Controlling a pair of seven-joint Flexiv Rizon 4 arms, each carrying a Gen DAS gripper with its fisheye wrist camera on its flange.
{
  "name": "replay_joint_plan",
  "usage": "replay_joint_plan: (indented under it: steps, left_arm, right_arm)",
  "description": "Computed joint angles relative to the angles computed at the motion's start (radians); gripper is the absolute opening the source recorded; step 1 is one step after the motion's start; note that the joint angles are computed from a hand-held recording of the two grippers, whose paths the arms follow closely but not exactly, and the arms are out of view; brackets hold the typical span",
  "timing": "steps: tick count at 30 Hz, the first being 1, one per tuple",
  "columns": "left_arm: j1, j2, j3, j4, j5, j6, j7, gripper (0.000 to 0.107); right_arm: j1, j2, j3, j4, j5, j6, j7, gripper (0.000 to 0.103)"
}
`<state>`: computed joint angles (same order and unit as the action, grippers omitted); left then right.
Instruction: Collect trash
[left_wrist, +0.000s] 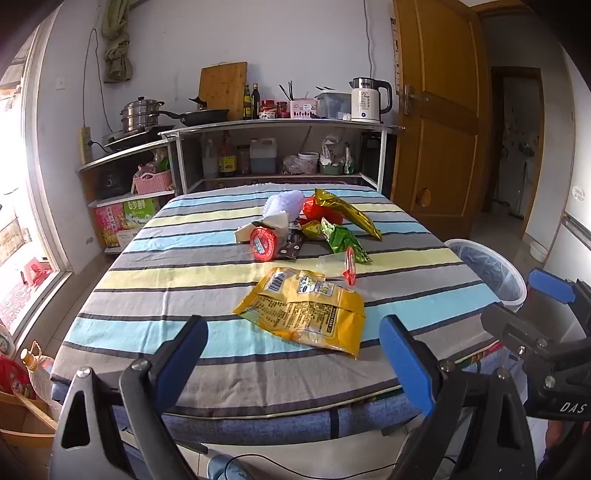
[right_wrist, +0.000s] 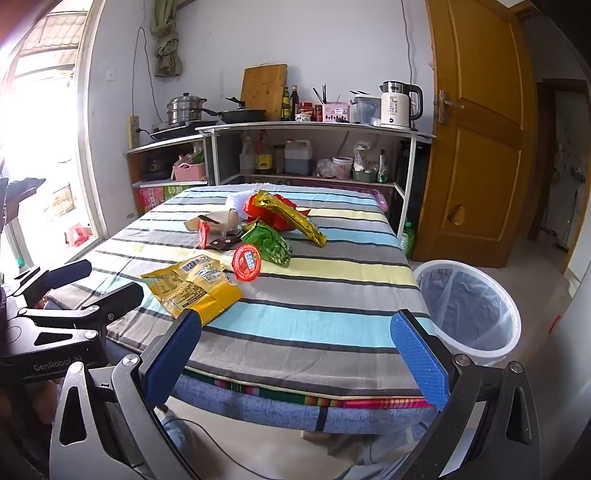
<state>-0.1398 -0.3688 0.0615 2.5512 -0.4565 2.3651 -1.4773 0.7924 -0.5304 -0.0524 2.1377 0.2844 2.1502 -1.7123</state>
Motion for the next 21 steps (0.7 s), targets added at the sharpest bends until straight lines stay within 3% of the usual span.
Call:
replay_joint_plan:
  steps: [21]
  left_arm:
    - [-0.004, 0.001, -0.001, 0.004, -0.001, 0.008, -0.011, 0.095]
  right_arm:
    - [-0.005, -0.001, 0.002, -0.003, -0.004, -0.004, 0.007, 0.103]
